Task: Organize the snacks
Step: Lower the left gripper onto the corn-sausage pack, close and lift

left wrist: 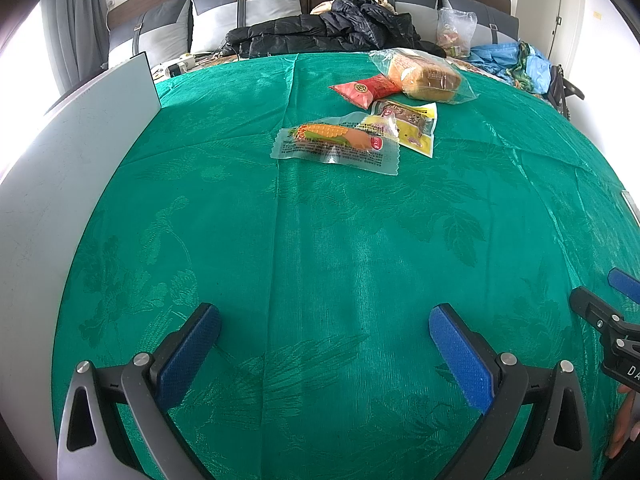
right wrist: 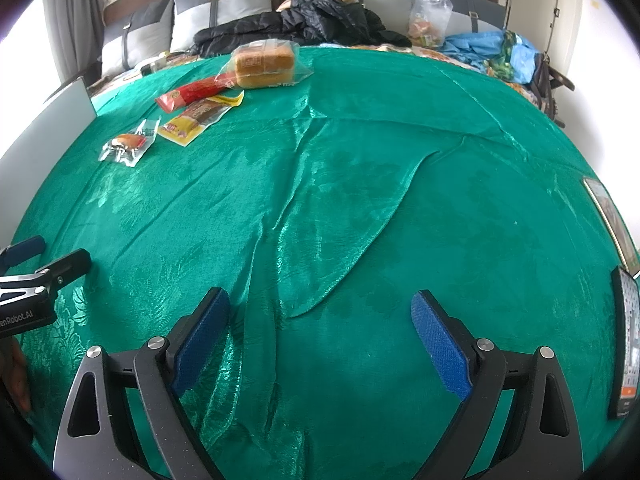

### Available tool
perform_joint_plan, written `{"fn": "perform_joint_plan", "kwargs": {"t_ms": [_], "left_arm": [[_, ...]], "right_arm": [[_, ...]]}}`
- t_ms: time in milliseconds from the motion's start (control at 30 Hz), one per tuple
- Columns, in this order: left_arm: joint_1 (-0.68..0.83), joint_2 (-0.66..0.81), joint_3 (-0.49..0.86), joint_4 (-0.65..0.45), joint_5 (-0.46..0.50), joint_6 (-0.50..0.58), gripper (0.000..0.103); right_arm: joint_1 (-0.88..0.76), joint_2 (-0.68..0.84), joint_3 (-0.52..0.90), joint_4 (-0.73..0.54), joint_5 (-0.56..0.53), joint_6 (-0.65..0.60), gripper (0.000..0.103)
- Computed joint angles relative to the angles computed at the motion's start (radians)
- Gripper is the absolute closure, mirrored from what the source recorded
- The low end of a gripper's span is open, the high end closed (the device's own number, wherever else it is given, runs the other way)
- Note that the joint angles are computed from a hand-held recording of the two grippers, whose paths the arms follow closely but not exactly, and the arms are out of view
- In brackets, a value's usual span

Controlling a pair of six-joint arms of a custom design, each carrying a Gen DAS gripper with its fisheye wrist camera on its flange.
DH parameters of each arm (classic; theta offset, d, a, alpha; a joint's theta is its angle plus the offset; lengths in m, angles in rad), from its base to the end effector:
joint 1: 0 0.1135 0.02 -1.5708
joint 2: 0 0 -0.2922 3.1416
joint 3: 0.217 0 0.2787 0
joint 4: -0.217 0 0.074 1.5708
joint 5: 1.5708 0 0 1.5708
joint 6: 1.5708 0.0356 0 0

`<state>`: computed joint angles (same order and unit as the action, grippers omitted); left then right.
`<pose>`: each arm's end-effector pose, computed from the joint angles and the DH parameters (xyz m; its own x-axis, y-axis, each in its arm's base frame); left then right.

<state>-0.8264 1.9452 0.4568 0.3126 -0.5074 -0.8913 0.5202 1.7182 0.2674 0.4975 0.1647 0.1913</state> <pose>0.1818 -0.1718 0.0221 -0.7945 -0.1410 -0.5907 -0.1621 0.9866 -0.0175 0.1923 0.1034 0.0505 -0.7721 -0.2261 -0.5939 -0.2660 0.9637 -0.0212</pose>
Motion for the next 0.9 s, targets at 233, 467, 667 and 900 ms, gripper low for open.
{"fn": "perform_joint_plan", "kwargs": {"t_ms": [233,467,667,900], "left_arm": [[0.059,-0.061,0.034,-0.097,0.102,-0.030,0.002],[0.218,-0.196,0.142,-0.119,0.246,0.079,0.004],[0.400,-0.034,0.447,-0.307,0.352,0.371,0.004],[0.403,0.162,0.643,-0.549,0.473,0.723,0.004]], "right_arm": [[0.002,0.005,0.007,-0.004,-0.003,0.001,0.007],[0.002,0.003,0.007,-0.007,-0.003,0.001,0.007],[0.002,0.002,0.007,-0.007,-0.004,0.001,0.007],[0.002,0.002,0.007,-0.008,-0.004,0.001,0.007]]}}
